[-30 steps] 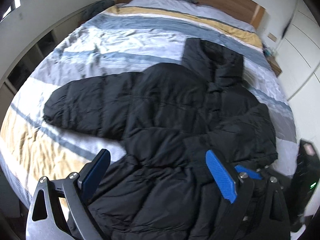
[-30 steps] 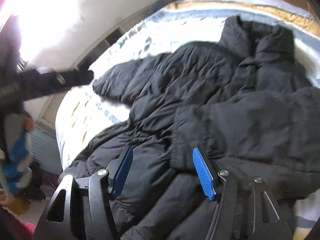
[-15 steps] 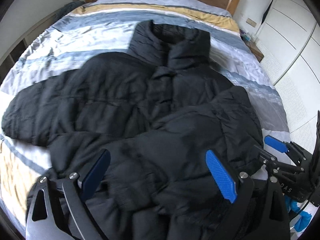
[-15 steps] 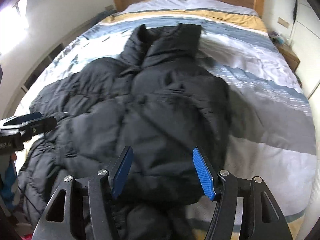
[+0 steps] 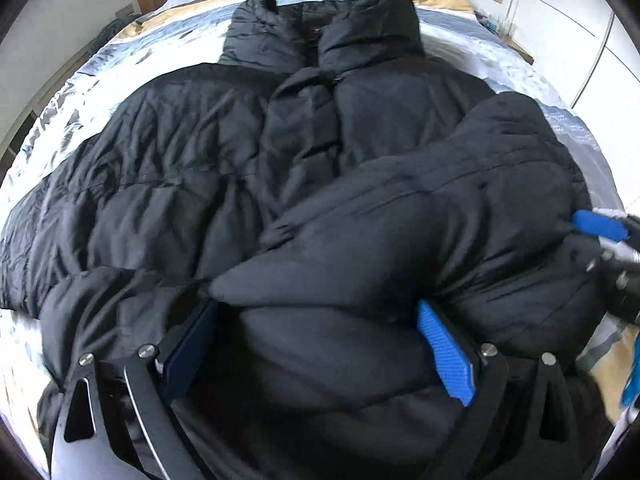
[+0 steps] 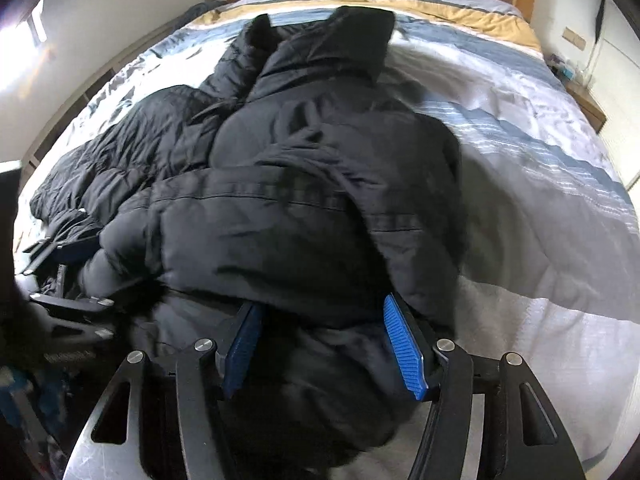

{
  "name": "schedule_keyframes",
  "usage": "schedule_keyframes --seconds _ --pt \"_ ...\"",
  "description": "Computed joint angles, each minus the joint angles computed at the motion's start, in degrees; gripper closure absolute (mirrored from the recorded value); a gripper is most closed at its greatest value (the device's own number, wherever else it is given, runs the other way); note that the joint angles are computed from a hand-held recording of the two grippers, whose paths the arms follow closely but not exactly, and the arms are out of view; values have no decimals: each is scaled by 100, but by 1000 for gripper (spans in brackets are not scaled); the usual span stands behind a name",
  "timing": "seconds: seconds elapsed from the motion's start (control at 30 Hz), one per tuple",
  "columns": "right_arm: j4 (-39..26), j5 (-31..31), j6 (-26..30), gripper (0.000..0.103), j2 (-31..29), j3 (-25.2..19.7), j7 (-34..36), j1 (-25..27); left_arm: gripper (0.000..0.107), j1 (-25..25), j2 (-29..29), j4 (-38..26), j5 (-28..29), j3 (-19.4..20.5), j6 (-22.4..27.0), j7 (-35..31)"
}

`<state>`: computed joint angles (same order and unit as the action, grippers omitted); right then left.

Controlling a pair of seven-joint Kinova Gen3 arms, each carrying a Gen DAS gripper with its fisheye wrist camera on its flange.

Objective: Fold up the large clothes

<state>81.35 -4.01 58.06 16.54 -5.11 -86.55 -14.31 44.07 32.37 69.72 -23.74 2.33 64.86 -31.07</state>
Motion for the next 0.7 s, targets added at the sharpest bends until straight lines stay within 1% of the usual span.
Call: schedule_keyframes --seconds 0.17,0.27,0.33,0.37,0.4,0.43,0.5,0.57,0.63,0.7 --pt "-3 380 79 43 -195 80 -272 -157 10 -97 -484 512 55 26 -5 151" --pt "87 107 15 42 -378 -15 -268 -91 10 -49 -826 776 -72 101 -111 391" --pt "148 -55 66 41 -393 -90 -249 -122 10 -199 -949 939 104 257 -335 380" --pt "171 -49 134 40 -357 -152 -300 -161 10 -289 -926 959 233 334 -377 301" --pt "187 51 223 38 -304 -124 -430 -306 10 -334 -870 950 313 384 -354 220" --pt "206 175 277 38 -268 -109 -582 -406 10 -338 -790 924 355 426 -288 119" --pt "156 330 459 37 -225 -43 -1010 -545 10 -374 -836 1010 441 440 -300 12" --pt "22 531 679 38 -270 -13 -1331 -661 10 -434 -1101 1203 507 444 -381 -47" --pt "-130 705 906 38 -316 -40 -1452 -753 10 -466 -1409 1369 441 443 -312 -50" --pt "-315 837 1146 38 -398 -68 -1626 -857 10 -644 -1756 1540 513 495 -263 -160"
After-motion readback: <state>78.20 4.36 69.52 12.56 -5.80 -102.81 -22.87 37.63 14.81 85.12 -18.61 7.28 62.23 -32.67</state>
